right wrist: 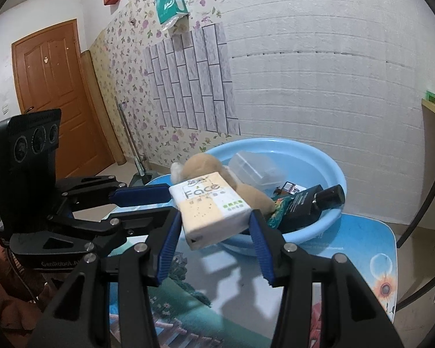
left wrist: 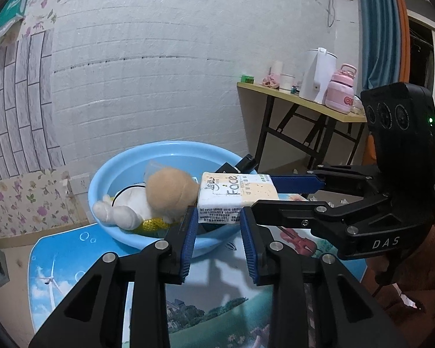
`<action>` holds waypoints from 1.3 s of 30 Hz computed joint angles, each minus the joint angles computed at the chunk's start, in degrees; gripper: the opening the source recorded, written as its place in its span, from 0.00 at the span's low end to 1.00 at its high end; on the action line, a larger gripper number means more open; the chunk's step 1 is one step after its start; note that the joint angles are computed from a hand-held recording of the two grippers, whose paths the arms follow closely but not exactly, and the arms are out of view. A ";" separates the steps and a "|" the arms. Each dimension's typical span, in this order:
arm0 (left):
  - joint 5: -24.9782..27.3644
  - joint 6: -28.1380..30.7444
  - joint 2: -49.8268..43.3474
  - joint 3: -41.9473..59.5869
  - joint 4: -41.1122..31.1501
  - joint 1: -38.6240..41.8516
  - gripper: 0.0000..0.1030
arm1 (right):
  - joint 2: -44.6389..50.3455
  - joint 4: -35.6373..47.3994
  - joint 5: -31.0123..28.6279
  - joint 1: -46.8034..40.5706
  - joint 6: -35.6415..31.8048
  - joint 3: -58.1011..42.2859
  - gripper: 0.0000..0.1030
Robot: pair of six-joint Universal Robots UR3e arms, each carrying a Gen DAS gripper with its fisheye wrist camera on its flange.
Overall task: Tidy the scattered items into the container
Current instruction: 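Carry the tissue pack over the basin with the right gripper, then open the right gripper to drop the tissue pack into the basin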
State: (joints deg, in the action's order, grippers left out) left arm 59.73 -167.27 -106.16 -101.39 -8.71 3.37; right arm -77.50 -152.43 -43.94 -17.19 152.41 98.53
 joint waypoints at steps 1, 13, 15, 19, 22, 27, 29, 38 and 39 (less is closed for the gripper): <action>0.39 -0.29 -0.88 0.94 -0.22 -0.25 0.27 | 0.70 0.05 -0.09 0.03 0.21 -0.73 0.46; 4.70 -1.80 -7.50 8.63 -2.05 -2.46 0.27 | 9.25 0.84 -0.71 0.88 3.02 -8.97 0.46; 6.00 -2.18 -8.31 9.47 -2.02 -2.79 0.28 | 10.47 0.31 -0.99 1.15 3.53 -9.93 0.46; 8.64 -2.57 -9.31 10.16 -0.62 -3.70 0.31 | 12.74 -4.07 -5.39 2.78 6.38 -10.95 0.46; 10.77 -1.79 -9.72 10.59 -0.30 -4.41 0.34 | 14.82 -2.62 -7.34 3.47 7.21 -13.31 0.46; 11.12 -2.22 -9.82 10.72 -1.13 -4.26 0.43 | 15.63 -2.97 -8.57 4.11 7.10 -14.09 0.47; 11.43 -2.46 -9.62 10.80 -1.53 -4.28 0.46 | 15.41 -2.79 -8.73 4.05 6.91 -13.90 0.48; 16.57 -6.52 -5.78 6.61 1.41 -4.03 0.88 | 14.58 -2.76 -10.21 4.66 9.69 -14.70 0.63; 17.17 -7.11 -5.43 6.84 0.46 -3.96 0.88 | 14.12 -2.97 -10.44 4.70 9.95 -14.34 0.63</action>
